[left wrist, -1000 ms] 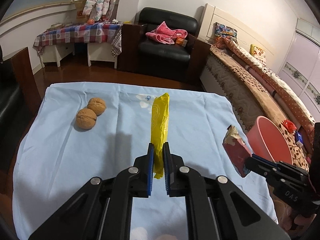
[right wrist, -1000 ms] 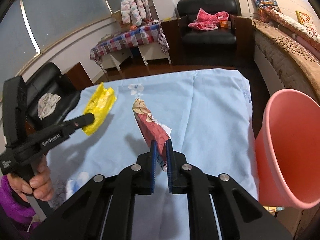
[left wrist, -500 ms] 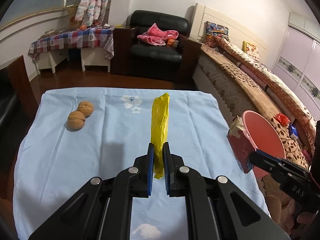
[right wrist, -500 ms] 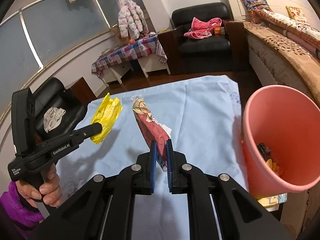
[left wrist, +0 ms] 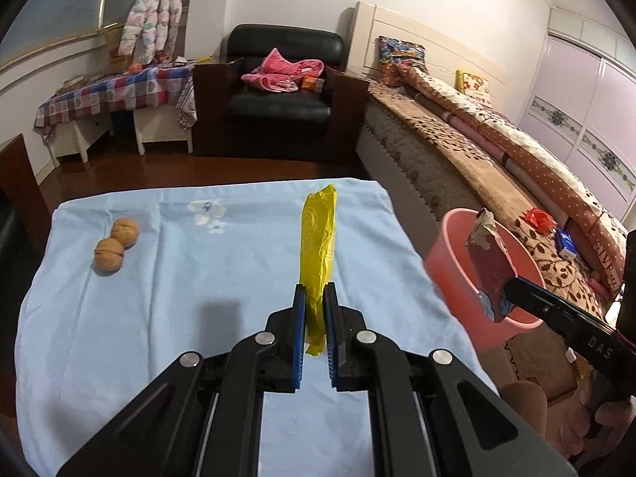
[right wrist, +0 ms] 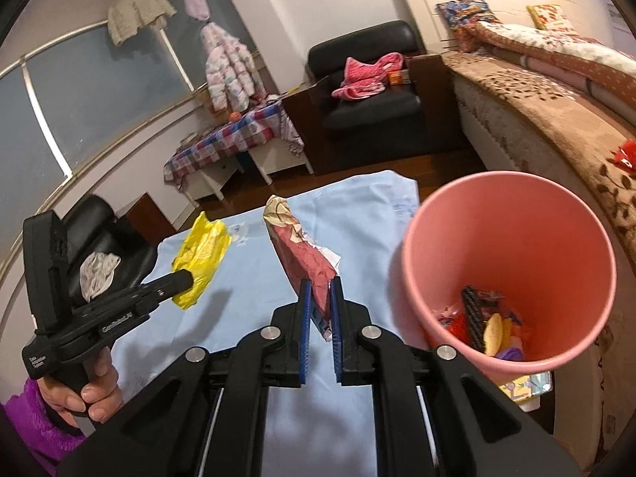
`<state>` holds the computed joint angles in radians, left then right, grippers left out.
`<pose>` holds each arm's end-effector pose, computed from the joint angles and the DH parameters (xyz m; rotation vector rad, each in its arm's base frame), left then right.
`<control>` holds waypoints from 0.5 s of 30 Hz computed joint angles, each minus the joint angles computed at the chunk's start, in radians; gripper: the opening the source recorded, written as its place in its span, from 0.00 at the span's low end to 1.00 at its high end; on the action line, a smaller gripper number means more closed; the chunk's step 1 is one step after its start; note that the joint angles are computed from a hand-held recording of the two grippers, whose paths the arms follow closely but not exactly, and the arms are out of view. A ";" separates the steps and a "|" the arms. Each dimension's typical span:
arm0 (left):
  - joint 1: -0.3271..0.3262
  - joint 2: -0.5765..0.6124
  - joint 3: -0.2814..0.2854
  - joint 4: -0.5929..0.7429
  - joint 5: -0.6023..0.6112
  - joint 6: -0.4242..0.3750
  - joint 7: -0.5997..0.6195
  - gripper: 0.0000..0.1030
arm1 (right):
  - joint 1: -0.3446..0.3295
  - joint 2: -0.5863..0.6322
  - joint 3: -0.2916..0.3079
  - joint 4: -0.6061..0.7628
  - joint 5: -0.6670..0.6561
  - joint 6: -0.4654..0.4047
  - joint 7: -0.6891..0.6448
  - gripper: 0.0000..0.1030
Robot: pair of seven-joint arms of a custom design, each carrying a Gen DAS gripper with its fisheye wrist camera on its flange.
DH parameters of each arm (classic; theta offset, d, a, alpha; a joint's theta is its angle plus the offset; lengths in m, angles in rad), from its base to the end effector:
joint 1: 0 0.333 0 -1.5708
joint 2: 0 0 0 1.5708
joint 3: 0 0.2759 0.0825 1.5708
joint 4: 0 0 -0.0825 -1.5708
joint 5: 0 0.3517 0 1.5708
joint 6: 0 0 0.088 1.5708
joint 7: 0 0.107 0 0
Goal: Collect trash
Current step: 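Carry the bag and wrapper over the pink bucket and open both tools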
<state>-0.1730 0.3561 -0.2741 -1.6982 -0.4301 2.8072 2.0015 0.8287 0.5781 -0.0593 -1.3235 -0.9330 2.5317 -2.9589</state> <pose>0.6104 -0.2454 0.4562 -1.3973 2.2783 -1.1131 0.4979 0.5089 0.4443 -1.2831 1.8224 -0.5141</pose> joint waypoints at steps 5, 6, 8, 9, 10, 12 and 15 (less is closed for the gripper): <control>-0.006 -0.002 -0.024 0.002 -0.017 -0.006 0.034 0.08 | 0.006 -0.076 -0.011 -0.117 -0.067 0.002 0.115 0.09; -0.009 0.000 -0.026 0.007 -0.019 -0.011 0.040 0.08 | 0.004 -0.093 -0.009 -0.142 -0.082 -0.003 0.139 0.09; -0.016 0.007 -0.034 0.023 -0.025 -0.022 0.053 0.08 | -0.004 -0.123 0.001 -0.181 -0.113 -0.017 0.179 0.09; -0.022 0.015 -0.037 0.036 -0.024 -0.031 0.059 0.08 | -0.007 -0.137 0.007 -0.200 -0.127 -0.027 0.198 0.09; -0.029 0.021 -0.038 0.049 -0.021 -0.041 0.062 0.08 | -0.010 -0.159 0.012 -0.228 -0.144 -0.046 0.225 0.09; -0.044 0.035 -0.047 0.076 -0.020 -0.061 0.070 0.08 | -0.025 -0.185 0.029 -0.264 -0.163 -0.067 0.259 0.09; -0.067 0.060 -0.061 0.122 -0.020 -0.091 0.087 0.08 | -0.049 -0.231 0.055 -0.329 -0.188 -0.099 0.326 0.09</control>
